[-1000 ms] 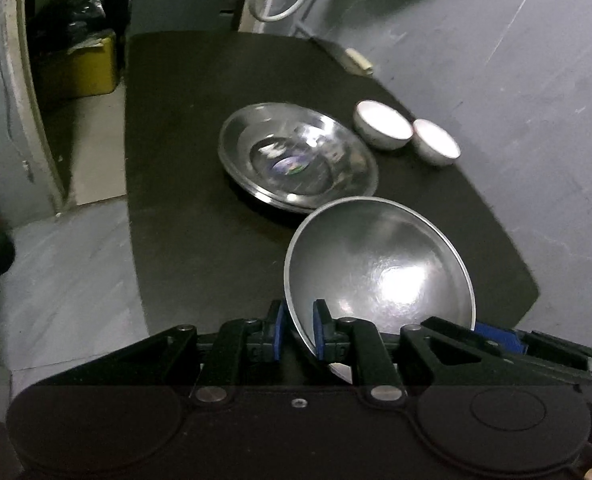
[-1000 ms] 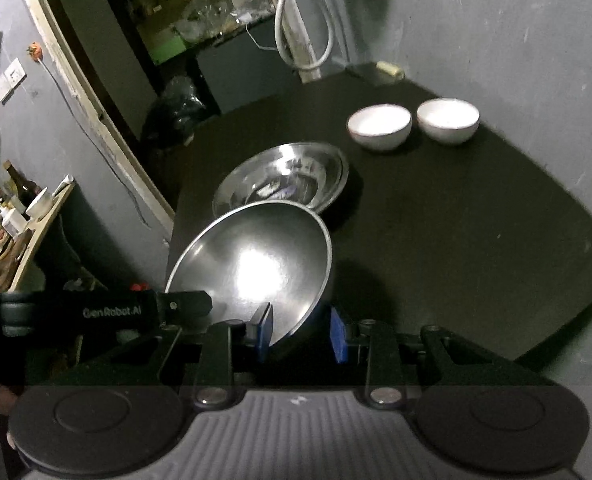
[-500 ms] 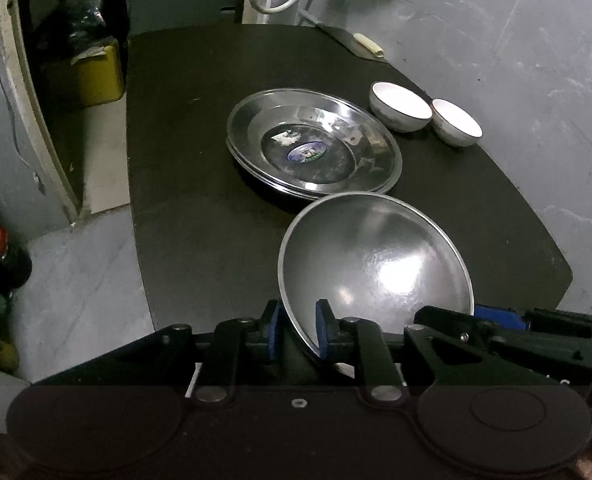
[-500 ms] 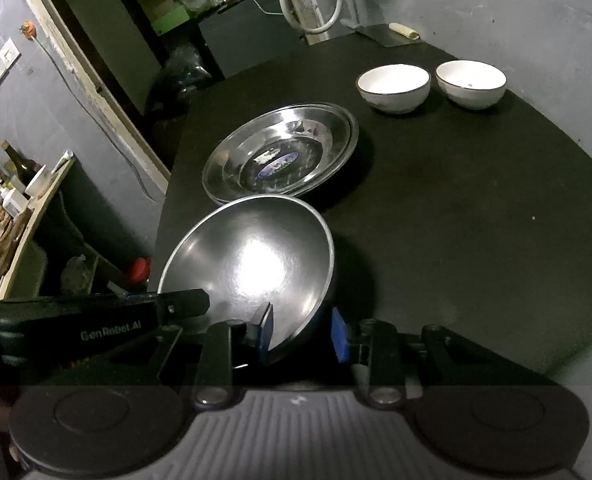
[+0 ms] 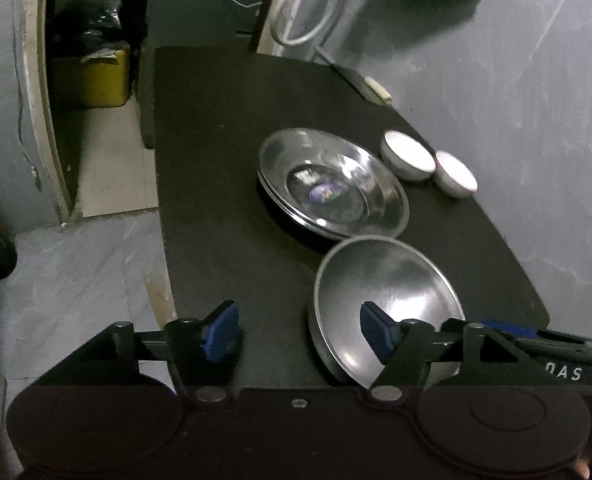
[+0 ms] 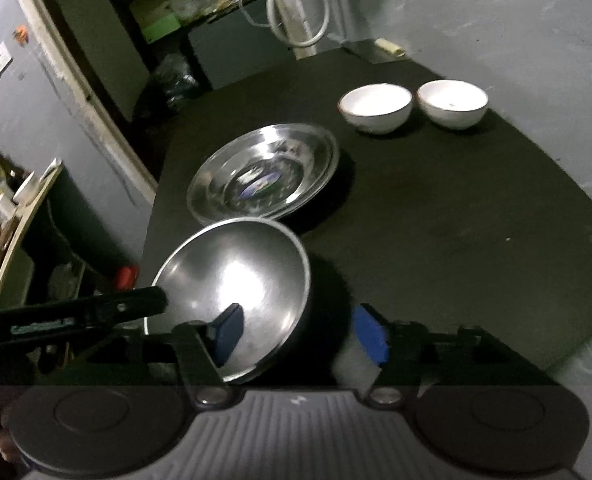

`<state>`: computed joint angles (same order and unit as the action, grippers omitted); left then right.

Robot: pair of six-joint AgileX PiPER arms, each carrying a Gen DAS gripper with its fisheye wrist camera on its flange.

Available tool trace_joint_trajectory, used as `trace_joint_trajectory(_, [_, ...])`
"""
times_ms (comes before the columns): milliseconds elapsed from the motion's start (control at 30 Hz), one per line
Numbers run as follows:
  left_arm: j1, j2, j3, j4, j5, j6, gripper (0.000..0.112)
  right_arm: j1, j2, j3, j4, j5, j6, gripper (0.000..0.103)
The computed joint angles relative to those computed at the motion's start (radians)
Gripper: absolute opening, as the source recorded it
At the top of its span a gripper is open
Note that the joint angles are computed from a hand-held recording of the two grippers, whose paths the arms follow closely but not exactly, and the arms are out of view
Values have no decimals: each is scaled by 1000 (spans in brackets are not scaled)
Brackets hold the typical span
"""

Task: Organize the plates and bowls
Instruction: 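Lower the steel bowl beside the plates and open the left tool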

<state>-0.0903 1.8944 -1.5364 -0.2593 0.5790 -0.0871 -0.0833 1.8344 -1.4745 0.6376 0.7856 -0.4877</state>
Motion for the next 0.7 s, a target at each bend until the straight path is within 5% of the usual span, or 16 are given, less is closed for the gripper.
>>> trace_joint_trajectory(233, [11,-83,69,40,-159,-32,101,-18,-23,-35,18,-62,38,103])
trace_joint_trajectory(433, [-11,-161,169,217,-372,-143,102,54,-100,29,-115,-233,-15,103])
trace_joint_trajectory(533, [-17,-171,172,356,-417,-261,102,86,-136,52,-141,-290,-32,103])
trace_joint_trajectory(700, [-19,-117,44,261,-356,-144,102,111,-155,57,-125,-384,-74,103])
